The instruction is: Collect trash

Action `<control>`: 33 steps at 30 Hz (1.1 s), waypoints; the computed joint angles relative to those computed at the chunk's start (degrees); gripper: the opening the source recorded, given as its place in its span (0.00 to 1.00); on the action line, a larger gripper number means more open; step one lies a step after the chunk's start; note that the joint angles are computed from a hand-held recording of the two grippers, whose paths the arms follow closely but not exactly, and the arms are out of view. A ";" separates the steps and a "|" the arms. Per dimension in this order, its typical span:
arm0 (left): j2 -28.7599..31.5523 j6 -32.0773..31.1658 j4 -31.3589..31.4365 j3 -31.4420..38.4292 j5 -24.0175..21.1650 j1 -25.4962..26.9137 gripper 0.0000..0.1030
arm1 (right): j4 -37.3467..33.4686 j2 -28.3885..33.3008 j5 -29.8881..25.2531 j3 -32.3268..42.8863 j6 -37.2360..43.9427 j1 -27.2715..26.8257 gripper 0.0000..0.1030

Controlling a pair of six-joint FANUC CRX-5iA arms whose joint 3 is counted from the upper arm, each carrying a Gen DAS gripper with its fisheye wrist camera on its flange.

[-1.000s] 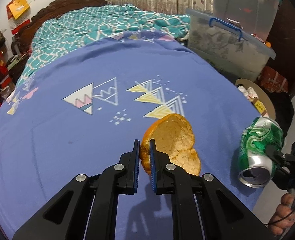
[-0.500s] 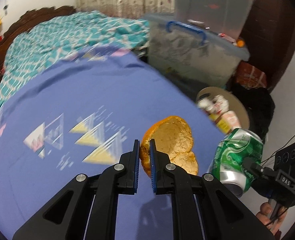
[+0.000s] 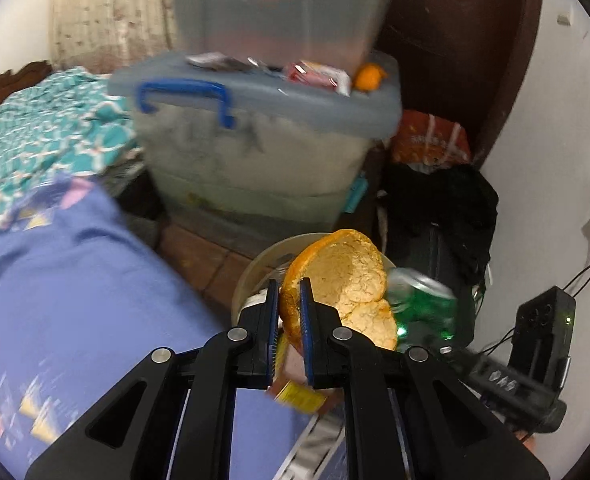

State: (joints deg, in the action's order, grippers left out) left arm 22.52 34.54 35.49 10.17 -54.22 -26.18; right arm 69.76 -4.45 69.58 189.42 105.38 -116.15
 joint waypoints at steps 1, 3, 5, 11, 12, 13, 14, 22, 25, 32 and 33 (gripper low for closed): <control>1.36 0.48 -1.38 1.09 0.44 -1.09 0.19 | -2.79 0.16 -1.52 -0.17 3.61 -2.24 0.25; 2.93 3.87 -6.77 3.16 1.93 -2.81 0.55 | -9.12 -0.01 -4.72 -1.14 12.55 -6.86 0.70; 3.62 4.34 -8.17 3.39 2.73 -3.06 0.53 | -11.94 -1.89 -1.55 -3.90 18.13 -7.93 0.77; 0.44 -1.22 -2.96 -1.66 4.85 0.81 0.60 | -11.65 -6.67 11.67 -11.11 21.22 -3.55 0.76; -1.12 -3.39 -1.32 -3.92 6.21 1.83 0.65 | -11.61 -7.30 13.02 -12.19 21.64 -3.05 0.77; -2.82 -5.62 0.07 -6.49 8.12 2.69 0.66 | -11.64 -8.31 14.63 -13.75 22.42 -2.31 0.77; -4.53 -7.54 1.07 -8.96 9.65 3.45 0.67 | -11.88 -9.45 16.24 -15.55 23.57 -1.68 0.77; -12.63 -16.70 5.61 -20.07 11.98 10.92 0.78 | -13.16 -20.04 27.17 -33.11 33.13 2.89 0.77; -15.30 -20.73 8.32 -23.69 11.91 14.58 0.81 | -13.22 -24.74 31.57 -40.91 37.83 4.06 0.78; -19.73 -30.76 16.67 -29.27 10.74 23.05 0.88 | -12.81 -34.93 38.56 -58.87 48.46 5.22 0.78; -20.17 -32.00 17.80 -29.83 10.25 24.19 0.89 | -12.58 -36.18 39.20 -61.09 49.47 5.32 0.78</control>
State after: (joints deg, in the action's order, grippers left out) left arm 2.36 2.54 53.29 -19.66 -43.96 -1.99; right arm 57.18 -40.63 108.79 128.33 154.85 -110.84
